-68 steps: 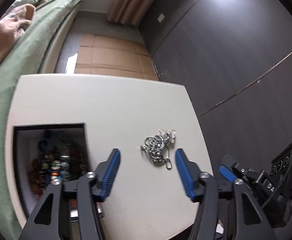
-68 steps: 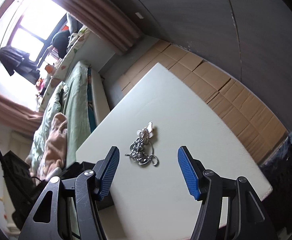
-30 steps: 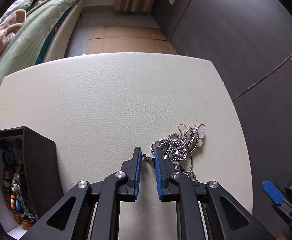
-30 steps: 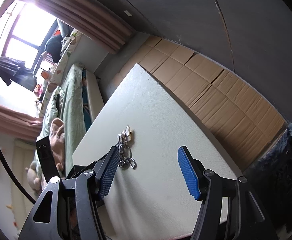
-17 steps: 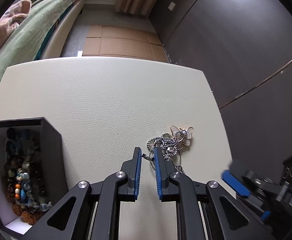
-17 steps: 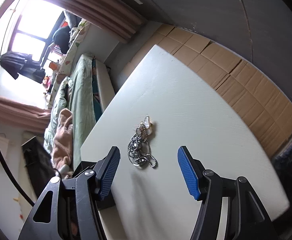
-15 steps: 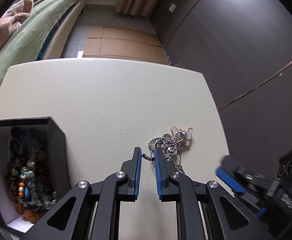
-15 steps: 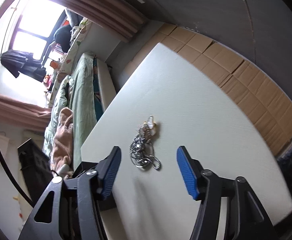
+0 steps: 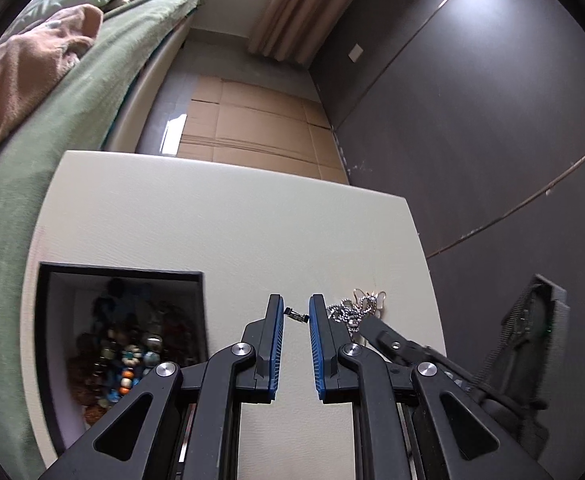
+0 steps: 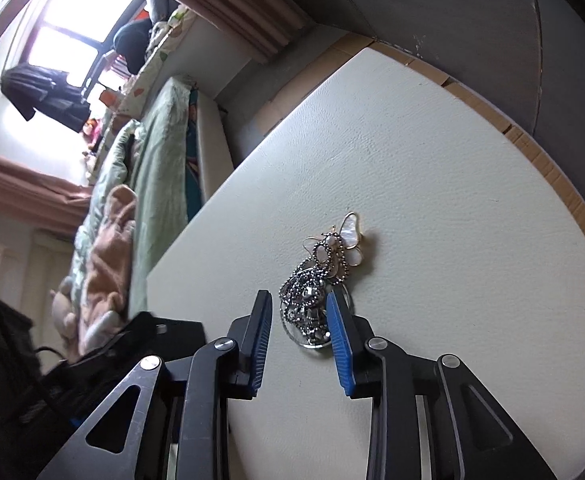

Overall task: Organize jewelry
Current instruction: 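Grasp the long silver chain with the right tool and lift it, then lower the silver chain into the black box with the right tool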

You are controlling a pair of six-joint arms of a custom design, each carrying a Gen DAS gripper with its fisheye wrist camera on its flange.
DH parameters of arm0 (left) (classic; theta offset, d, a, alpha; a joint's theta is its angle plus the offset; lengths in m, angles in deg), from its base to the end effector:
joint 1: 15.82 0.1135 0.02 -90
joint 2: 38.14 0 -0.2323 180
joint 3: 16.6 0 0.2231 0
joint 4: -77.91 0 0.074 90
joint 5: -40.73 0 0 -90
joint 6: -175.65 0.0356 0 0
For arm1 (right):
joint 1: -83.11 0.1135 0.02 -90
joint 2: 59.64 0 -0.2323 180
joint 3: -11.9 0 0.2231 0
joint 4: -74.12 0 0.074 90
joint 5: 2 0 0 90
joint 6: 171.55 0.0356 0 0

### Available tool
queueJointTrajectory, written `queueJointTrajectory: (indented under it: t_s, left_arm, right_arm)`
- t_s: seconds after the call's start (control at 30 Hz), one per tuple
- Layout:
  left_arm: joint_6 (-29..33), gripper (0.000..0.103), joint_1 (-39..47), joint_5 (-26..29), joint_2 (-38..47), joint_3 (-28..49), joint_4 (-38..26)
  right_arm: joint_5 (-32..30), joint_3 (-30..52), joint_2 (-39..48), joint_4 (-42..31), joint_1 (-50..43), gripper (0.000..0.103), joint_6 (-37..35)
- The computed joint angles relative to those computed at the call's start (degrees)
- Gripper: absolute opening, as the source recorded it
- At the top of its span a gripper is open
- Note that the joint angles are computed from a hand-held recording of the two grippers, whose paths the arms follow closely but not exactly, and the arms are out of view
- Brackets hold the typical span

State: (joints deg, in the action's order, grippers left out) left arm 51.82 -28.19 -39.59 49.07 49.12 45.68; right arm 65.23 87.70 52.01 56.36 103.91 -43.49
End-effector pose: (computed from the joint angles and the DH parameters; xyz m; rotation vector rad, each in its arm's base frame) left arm 0.2730 -0.0660 0.1759 -0.4089 2.5413 -0.5311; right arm 0.3222 0.1371 0.1128 0.2234 2.6360 0.8892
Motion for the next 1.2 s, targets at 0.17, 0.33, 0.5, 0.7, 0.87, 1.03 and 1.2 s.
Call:
queueJointTrajectory:
  t_s: [0.17, 0.33, 0.5, 0.7, 0.87, 1.03, 1.2]
  left_arm:
    - [0.37, 0.013, 1.9, 1.52, -2.02, -0.56, -0.71]
    - [2.04, 0.013, 3.9, 2.64, -6.6, -2.24, -2.66]
    - [3.79, 0.013, 6.0, 3.49, -9.8, -3.12, -4.72]
    - [8.71, 0.014, 10.77, 5.12, -15.42, -4.65, -9.2]
    - [13.44, 0.014, 16.71, 8.7, -16.56, -5.22, -11.6]
    - [16.86, 0.014, 19.6, 10.12, -16.07, -5.29, -13.09]
    - [18.06, 0.014, 20.39, 9.94, -14.65, -5.22, -14.07]
  right_arm:
    - [3.24, 4.38, 3.35, -4.22, 1.51, 0.013, -0.92]
    - [2.73, 1.73, 1.14, -2.23, 0.85, 0.004, 0.22]
    - [3.11, -3.02, -5.34, 1.95, 0.94, 0.004, -0.19]
    - [2.37, -7.76, -13.12, 5.35, 0.75, 0.004, 0.65]
    - [2.75, -9.6, -18.88, 6.59, 1.64, 0.004, 1.46]
    - [5.3, -8.14, -25.02, 3.4, 4.37, 0.004, 0.33]
    - [7.48, -4.61, -30.53, -1.82, 6.01, 0.004, -1.2]
